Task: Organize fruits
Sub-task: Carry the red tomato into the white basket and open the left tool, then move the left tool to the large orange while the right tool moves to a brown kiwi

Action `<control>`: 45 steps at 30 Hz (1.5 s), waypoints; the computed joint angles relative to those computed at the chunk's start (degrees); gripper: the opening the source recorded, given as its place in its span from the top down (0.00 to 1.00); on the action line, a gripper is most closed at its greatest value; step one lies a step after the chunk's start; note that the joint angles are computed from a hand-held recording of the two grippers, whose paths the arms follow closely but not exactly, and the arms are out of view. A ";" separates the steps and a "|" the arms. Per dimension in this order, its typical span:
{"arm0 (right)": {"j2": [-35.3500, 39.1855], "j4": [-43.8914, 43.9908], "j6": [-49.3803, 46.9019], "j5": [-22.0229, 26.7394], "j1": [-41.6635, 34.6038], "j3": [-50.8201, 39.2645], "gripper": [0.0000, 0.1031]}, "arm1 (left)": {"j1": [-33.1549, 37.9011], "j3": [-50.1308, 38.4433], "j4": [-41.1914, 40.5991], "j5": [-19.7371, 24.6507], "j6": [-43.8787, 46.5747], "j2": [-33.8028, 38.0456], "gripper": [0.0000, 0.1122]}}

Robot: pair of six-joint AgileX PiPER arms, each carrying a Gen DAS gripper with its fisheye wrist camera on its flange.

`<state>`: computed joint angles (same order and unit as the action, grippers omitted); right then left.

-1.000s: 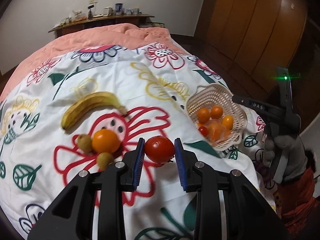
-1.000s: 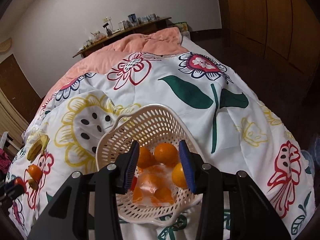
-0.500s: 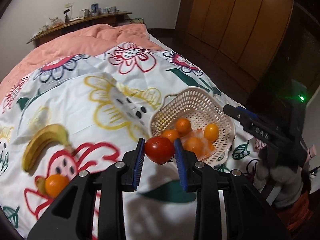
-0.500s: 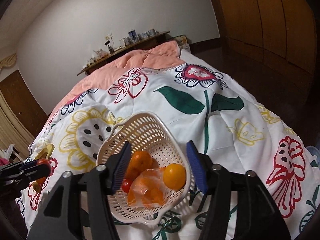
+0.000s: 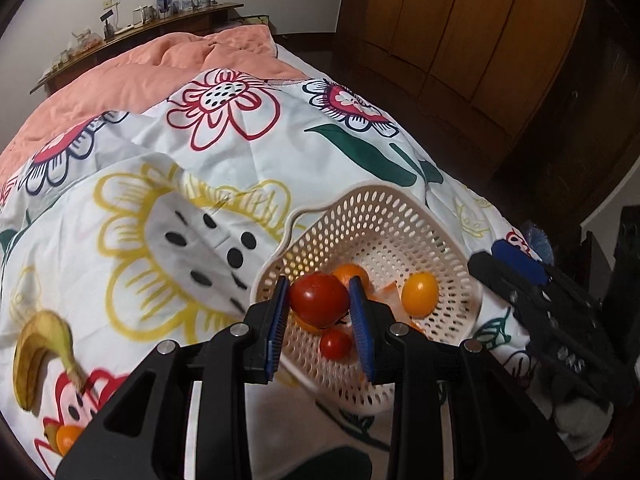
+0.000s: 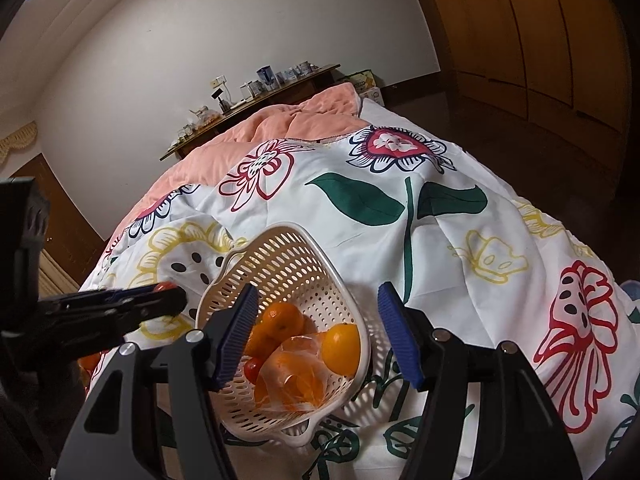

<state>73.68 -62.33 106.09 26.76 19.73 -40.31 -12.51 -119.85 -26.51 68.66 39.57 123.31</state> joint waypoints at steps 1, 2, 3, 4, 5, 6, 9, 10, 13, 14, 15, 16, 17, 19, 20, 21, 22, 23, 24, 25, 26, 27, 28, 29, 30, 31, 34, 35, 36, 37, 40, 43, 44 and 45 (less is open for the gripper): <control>0.13 -0.16 0.26 -0.17 0.01 0.07 0.39 | -0.37 -0.68 0.31 -0.23 -0.31 0.48 0.73; 0.28 -0.21 0.39 -0.55 -0.12 0.20 0.39 | -0.92 -1.79 0.92 -0.28 -0.78 1.23 0.72; 0.38 -0.12 0.45 -0.80 -0.18 0.31 0.39 | -1.19 -2.75 1.11 -0.02 -1.06 1.89 0.71; 0.50 -0.16 0.58 -1.10 -0.27 0.40 0.39 | -1.32 -3.65 1.15 0.37 -1.38 2.47 0.71; 0.54 -0.17 0.63 -1.37 -0.37 0.50 0.39 | -1.43 -4.92 1.21 0.83 -1.92 3.23 0.66; 0.62 -0.28 0.70 -1.49 -0.33 0.56 0.39 | -1.39 -5.48 1.24 0.96 -2.49 3.54 0.59; 0.75 -0.18 0.57 -1.66 -0.38 0.52 0.39 | -0.65 -6.58 1.00 1.02 -3.70 4.19 0.57; 0.73 -0.17 0.64 -1.72 -0.36 0.52 0.39 | -0.45 -6.80 1.17 1.00 -4.01 4.29 0.57; 0.71 0.11 0.44 -1.51 -0.04 0.39 0.39 | 0.15 -5.50 1.12 0.19 -3.53 3.54 0.57; 0.67 0.32 0.22 -1.33 0.15 0.31 0.39 | 0.31 -4.69 1.20 -0.27 -3.30 3.10 0.57; 0.56 0.55 0.00 -1.08 0.35 0.23 0.39 | 0.49 -4.26 1.23 -0.49 -3.19 2.86 0.57; 0.57 0.87 -0.29 -0.80 0.61 0.02 0.39 | 0.73 -3.77 1.24 -0.72 -3.16 2.60 0.57; 0.59 1.21 -0.63 -0.66 0.79 -0.16 0.39 | 0.94 -3.64 1.26 -0.73 -3.28 2.53 0.57; 0.69 1.97 -1.50 -0.32 1.16 -0.65 0.39 | 1.49 -3.50 1.07 -0.53 -3.47 2.36 0.57; 0.78 2.32 -1.95 -0.09 1.47 -0.97 0.39 | 1.72 -3.29 0.99 -0.56 -3.47 2.22 0.57; 0.82 2.37 -2.01 0.03 1.70 -1.09 0.39 | 1.95 -2.91 0.94 -0.68 -3.42 1.98 0.56; 0.95 2.50 -2.15 0.23 2.06 -1.38 0.39 | 2.28 -2.58 0.93 -0.85 -3.42 1.79 0.54; 1.10 2.74 -2.46 0.35 2.38 -1.70 0.39 | 2.47 -2.60 0.91 -0.89 -3.46 1.80 0.54; 1.26 3.15 -2.98 0.49 2.66 -2.07 0.39 | 2.86 -2.54 0.90 -0.92 -3.51 1.74 0.54; 1.47 3.36 -3.35 0.55 2.88 -2.42 0.39 | 3.09 -2.60 0.87 -0.90 -3.63 1.76 0.54; 1.56 3.59 -3.70 0.72 3.16 -2.73 0.39 | 3.43 -2.93 0.80 -0.70 -3.84 1.89 0.54; 1.75 3.90 -4.21 0.91 3.57 -3.17 0.39 | 3.75 -3.20 0.74 -0.47 -4.04 1.96 0.54; 1.83 4.31 -4.76 1.01 3.79 -3.49 0.39 | 4.12 -3.43 0.73 -0.26 -4.27 1.96 0.54; 1.93 4.64 -5.19 1.09 4.01 -3.81 0.39 | 4.40 -3.53 0.63 -0.12 -4.24 1.92 0.54; 2.08 5.09 -5.73 1.15 4.30 -4.20 0.39 | 4.83 -3.41 0.47 -0.06 -3.95 1.67 0.54; 2.18 5.60 -6.29 1.06 4.41 -4.46 0.39 | 5.14 -3.02 0.39 -0.22 -3.67 1.31 0.54; 2.44 8.26 -8.79 0.41 4.41 -5.37 0.39 | 6.51 -1.61 -0.16 -0.50 -2.56 0.09 0.53; 2.60 8.86 -9.42 0.23 4.39 -5.64 0.39 | 6.83 -1.27 -0.21 -0.55 -2.46 -0.15 0.53; 2.67 9.31 -9.89 0.25 4.61 -5.91 0.39 | 7.53 -0.92 -0.32 -0.43 -2.38 -0.48 0.53; 2.80 9.72 -10.38 0.29 4.93 -6.27 0.39 | 8.01 -0.77 -0.53 -0.37 -2.23 -0.62 0.52; 3.26 10.84 -11.88 0.67 6.18 -7.51 0.39 | 9.85 -0.11 -0.95 -0.10 -1.76 -1.39 0.52; 3.94 11.82 -13.47 1.14 7.38 -8.88 0.39 | 12.05 1.06 -1.94 -0.16 -0.64 -2.62 0.52; 4.16 12.08 -13.91 1.22 7.73 -9.30 0.39 | 13.04 1.27 -2.38 -0.06 -0.20 -3.05 0.52; 4.40 12.42 -14.47 1.26 8.05 -9.74 0.39 | 13.63 1.03 -2.61 0.15 -0.06 -3.10 0.52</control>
